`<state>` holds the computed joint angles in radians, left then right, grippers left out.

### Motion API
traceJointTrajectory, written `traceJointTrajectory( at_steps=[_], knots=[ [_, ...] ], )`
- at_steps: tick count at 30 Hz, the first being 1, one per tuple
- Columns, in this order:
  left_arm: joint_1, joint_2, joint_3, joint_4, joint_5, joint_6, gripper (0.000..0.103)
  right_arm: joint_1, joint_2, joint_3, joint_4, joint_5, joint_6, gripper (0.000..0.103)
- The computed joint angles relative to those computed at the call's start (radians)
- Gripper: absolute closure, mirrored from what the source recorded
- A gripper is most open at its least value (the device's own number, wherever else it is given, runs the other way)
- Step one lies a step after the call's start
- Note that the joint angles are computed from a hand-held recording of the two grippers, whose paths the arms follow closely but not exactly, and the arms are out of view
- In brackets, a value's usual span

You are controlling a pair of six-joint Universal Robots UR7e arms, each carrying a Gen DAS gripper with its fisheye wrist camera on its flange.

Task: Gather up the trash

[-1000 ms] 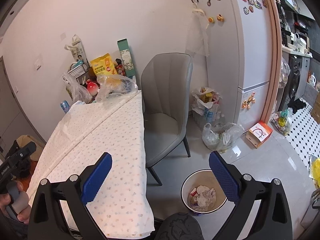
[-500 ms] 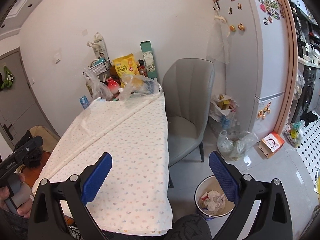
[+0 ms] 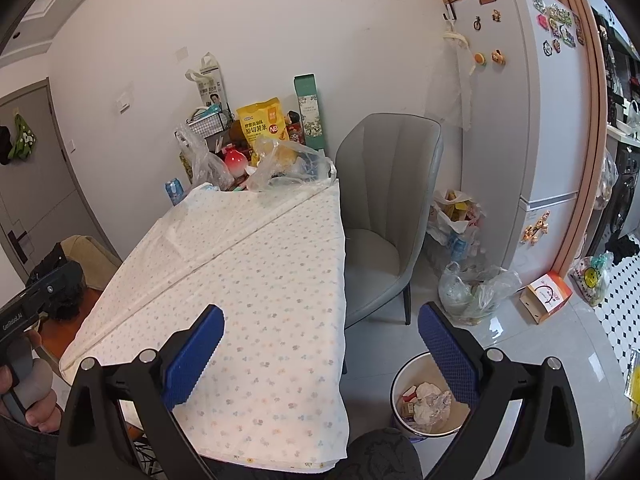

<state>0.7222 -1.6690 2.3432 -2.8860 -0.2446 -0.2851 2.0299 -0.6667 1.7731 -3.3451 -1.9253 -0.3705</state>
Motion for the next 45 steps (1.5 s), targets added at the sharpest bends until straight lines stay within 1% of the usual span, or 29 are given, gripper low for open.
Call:
traceJointTrajectory(
  at_steps=[13,34,45],
  knots=[
    [0.011,-0.016,0.0,0.066,0.002,-0.062,0.006,-0.003,0.016,-0.007,0.012,-0.001,0.001,0.008],
    [0.036,-0.032,0.005,0.076,-0.007,-0.08,0.006,0.007,0.041,-0.03,0.035,-0.001,0.002,0.008],
    [0.036,-0.032,0.006,0.082,-0.008,-0.087,0.006,0.007,0.041,-0.029,0.035,0.0,0.002,0.008]
  ],
)
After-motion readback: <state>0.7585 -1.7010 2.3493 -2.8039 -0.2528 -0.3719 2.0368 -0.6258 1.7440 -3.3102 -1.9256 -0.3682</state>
